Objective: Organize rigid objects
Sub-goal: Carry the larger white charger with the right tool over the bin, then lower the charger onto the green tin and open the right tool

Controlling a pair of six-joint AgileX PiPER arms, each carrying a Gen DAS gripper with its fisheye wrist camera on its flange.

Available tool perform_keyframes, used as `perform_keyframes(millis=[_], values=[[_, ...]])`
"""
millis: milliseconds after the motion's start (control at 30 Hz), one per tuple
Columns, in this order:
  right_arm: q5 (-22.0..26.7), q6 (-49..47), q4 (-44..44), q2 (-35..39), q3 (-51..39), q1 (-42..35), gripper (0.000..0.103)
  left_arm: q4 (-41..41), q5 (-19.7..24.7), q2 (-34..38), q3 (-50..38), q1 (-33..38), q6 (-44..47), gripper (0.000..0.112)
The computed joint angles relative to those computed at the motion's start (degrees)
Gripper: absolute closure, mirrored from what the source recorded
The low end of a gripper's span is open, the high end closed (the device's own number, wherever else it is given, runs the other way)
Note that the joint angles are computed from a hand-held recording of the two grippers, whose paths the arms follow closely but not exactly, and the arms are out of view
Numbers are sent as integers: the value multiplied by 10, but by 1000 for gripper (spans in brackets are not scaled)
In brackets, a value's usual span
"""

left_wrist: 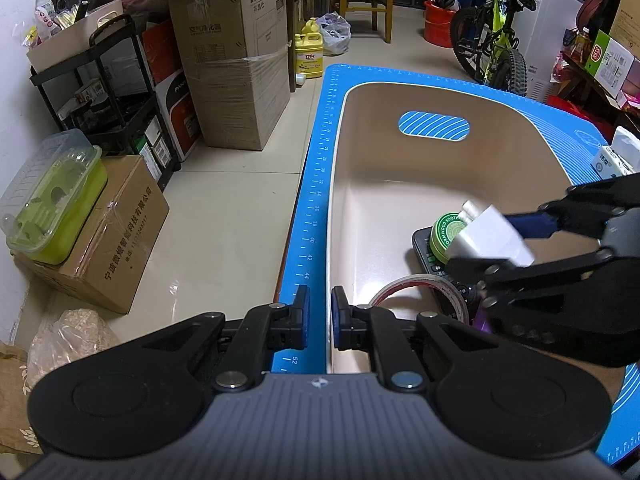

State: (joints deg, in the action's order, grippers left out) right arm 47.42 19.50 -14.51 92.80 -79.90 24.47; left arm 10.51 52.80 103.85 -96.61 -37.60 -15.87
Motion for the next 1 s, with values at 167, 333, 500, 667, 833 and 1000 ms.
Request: perform_keyframes(millis=[167,333,500,667,833,1000], values=[[28,-14,18,23,-10,-1,52,-3,-1,-1,2,1,1,98],[36,-27,25,25,-7,-5,52,-3,-1,-1,1,1,1,98],[63,-36,30,48,-39,-4,53,-3,-1,-2,2,1,1,98],[58,-28,26,54,-35,-3,47,-4,-2,-1,1,2,2,98],[56,-21,16,52,-32,-1,38,-5,-2,-1,1,2,3,98],[52,-14,13,41,-29,-1,33,-5,-2,-1,0,2,3,98]])
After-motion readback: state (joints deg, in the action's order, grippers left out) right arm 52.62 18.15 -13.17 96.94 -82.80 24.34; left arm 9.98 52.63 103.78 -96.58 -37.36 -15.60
